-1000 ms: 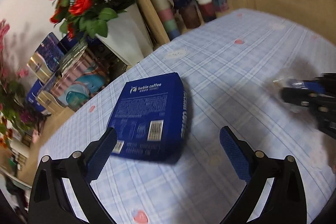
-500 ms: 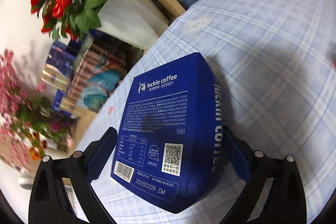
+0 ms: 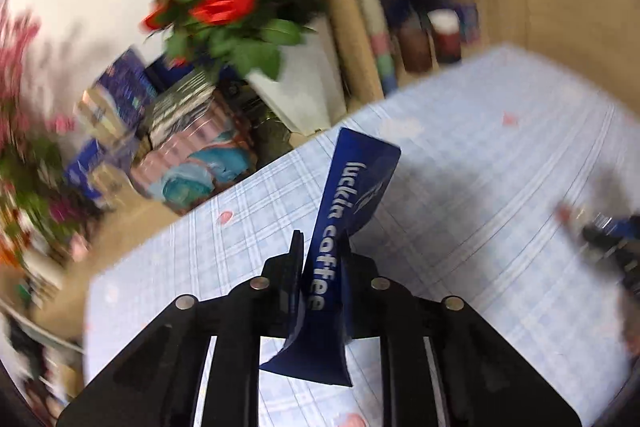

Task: Collect trash
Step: 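Carry the clear bag over the bin and open the right gripper while the left holds the coffee bag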

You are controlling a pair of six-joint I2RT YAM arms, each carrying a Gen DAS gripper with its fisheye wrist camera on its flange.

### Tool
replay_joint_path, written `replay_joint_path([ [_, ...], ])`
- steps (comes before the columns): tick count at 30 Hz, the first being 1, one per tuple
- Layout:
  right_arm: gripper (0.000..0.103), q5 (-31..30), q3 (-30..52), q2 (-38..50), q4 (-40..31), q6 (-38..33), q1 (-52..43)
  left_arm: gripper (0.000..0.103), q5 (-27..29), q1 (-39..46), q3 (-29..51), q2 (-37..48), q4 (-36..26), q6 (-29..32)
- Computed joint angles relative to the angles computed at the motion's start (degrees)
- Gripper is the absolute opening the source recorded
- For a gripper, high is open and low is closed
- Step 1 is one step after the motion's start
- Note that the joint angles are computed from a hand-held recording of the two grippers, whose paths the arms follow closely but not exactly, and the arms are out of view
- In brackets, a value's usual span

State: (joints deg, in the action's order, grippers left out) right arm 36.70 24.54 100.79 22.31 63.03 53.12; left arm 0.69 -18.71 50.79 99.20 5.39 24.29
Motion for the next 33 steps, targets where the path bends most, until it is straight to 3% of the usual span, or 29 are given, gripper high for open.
replay_joint_path([
  [3, 0.021, 1.61, 1.35, -2.33, -4.13, 1.03, 2.12, 0.014, 7.76, 6.5, 0.53, -4.13, -6.38, -2.98],
  [10, 0.021, 4.98, 7.88, -6.62, -16.04, 1.96, 7.7, 0.014, 17.39, 16.52, -6.37, -15.79, -12.18, -1.77],
  [17, 0.021, 9.68, 17.15, -7.58, -29.47, 5.4, 16.08, 0.014, 28.38, 27.79, -12.64, -30.05, -22.8, 4.39],
  [21, 0.021, 12.1, 22.71, -6.38, -37.24, 8.83, 20.56, 0.014, 36.25, 35.65, -14.19, -38.41, -33.1, 10.23],
  [27, 0.021, 15.15, 31.01, -3.82, -49.33, 16.24, 27.76, 0.014, 47.04, 50.84, -13.58, -45.42, -51.02, 25.54],
  [31, 0.021, 16.52, 36.44, -1.32, -56.05, 20.53, 32.09, 0.014, 53.06, 64.79, -11.15, -43.86, -67.98, 44.39],
  [33, 0.021, 17.22, 39.7, 0.4, -59.81, 23.09, 34.57, 0.014, 54.75, 73.06, -9.88, -41.79, -77.78, 57.36],
])
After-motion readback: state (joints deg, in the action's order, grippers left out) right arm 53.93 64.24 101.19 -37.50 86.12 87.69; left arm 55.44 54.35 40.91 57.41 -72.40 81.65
